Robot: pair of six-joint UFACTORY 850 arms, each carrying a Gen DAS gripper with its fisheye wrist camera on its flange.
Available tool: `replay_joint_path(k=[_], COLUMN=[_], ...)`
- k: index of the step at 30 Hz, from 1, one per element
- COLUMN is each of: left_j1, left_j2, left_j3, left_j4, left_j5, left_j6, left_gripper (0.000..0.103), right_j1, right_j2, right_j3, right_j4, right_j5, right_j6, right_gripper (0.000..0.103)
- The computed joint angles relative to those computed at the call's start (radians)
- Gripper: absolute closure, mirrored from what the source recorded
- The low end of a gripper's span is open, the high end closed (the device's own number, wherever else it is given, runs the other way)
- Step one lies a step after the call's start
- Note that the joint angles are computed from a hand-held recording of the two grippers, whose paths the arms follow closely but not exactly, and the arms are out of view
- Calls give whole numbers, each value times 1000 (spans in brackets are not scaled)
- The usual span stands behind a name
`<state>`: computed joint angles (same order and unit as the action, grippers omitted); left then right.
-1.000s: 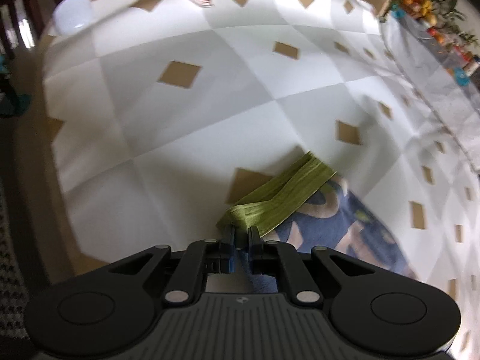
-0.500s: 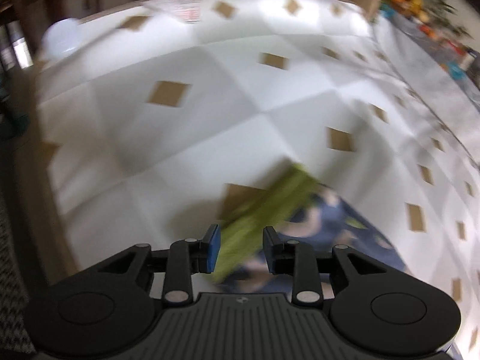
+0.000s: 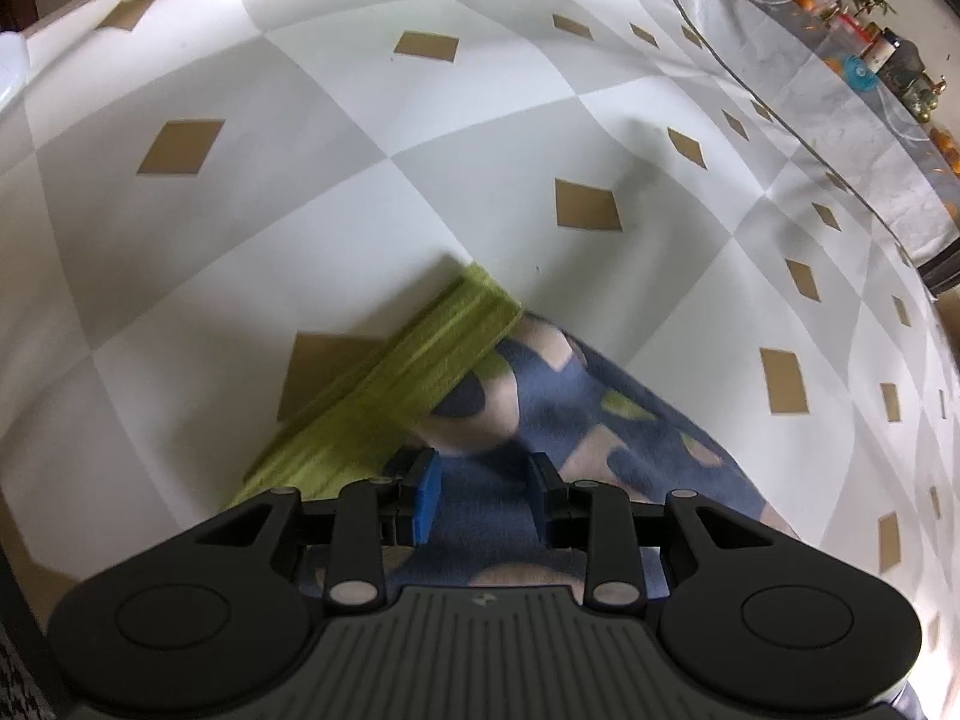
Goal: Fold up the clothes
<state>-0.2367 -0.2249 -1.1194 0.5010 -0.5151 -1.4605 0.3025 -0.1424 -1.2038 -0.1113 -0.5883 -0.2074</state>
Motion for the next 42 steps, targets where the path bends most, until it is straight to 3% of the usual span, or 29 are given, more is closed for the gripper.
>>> replay_joint_path(k=[12,18,24,27,29,32,35,42], left_j1=[8,17,40,55,50,8,-41,-154], left_j2=[-76,-97,-107,-60,-47,-46,-48,-20], left_j3=[-61,-93,-142,-105,-103,-114,-121,-104], left_j4=[150,112,-53,-191,-309,-416,-489,-514], left_j5=[-22,-54,-112,-24,-5,-27,-47,-55], left_j6=[-79,-32,160,251,400,611,788,994], left_gripper=[66,63,63,61,55,51,51,49], right_j1=[-17,-55,-102,-130,-146,-153,-134,-101], right_j2=[-9,-47,-58,-44,-27,17,74,202], right_j3=[-5,-28,-23,-5,14,55,112,244], right_j4=[46,85,86,141,186,193,83,-58], right_j5=[-37,-110,-125,-107,-89,-54,-10,23], right_j6=[-41,-25,43,27,12,6,78,304], right_gripper=[30,30,30,30,30,30,30,30])
